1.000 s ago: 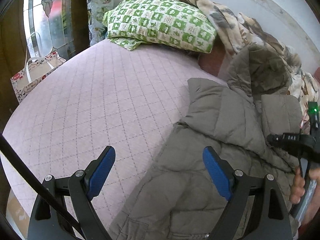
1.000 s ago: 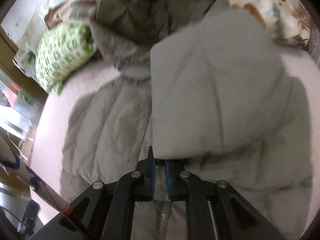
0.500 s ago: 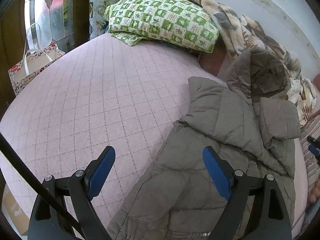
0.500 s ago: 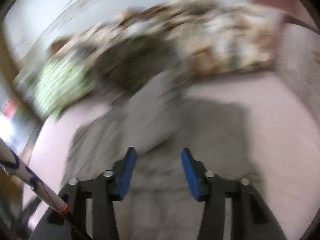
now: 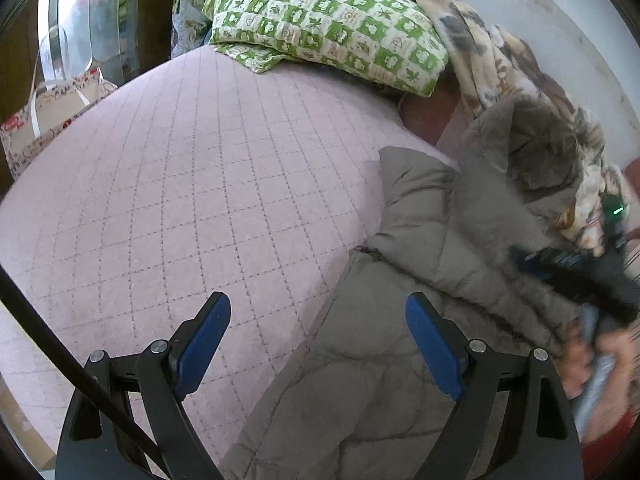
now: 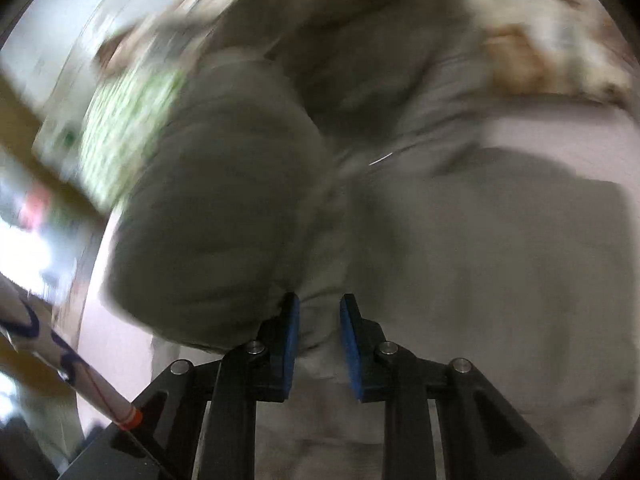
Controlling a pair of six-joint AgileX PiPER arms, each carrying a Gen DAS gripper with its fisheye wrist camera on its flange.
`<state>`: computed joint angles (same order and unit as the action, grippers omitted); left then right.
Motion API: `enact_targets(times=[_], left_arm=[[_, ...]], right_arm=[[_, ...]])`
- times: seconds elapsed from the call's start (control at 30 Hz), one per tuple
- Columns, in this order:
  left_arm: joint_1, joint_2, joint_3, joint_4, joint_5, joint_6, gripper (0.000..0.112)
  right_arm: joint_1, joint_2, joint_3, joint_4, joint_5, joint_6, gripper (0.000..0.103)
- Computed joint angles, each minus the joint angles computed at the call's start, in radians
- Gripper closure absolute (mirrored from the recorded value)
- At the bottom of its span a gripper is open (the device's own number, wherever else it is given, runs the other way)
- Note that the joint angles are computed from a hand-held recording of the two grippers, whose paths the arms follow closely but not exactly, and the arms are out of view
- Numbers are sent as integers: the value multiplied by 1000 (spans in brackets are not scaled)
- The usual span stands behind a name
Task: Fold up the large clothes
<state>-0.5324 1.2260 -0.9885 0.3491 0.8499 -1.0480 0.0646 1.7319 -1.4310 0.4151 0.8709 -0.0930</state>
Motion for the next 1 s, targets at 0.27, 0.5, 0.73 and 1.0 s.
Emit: enact_targets(times=[0.27, 0.5, 0.73, 1.0], left_arm=[[11, -11, 25, -58, -106, 57, 24], [45, 179, -136, -212, -161, 213, 24], [142, 574, -540, -489, -104, 486, 24], [92, 719, -793, -426, 96, 373, 89]], right_arm=[[-21, -188, 251, 28, -147, -45, 73], [-386, -554, 575, 259, -126, -510, 54], [-702, -509, 587, 444, 12, -826, 53], [-779, -358, 474, 480, -9, -805, 53]])
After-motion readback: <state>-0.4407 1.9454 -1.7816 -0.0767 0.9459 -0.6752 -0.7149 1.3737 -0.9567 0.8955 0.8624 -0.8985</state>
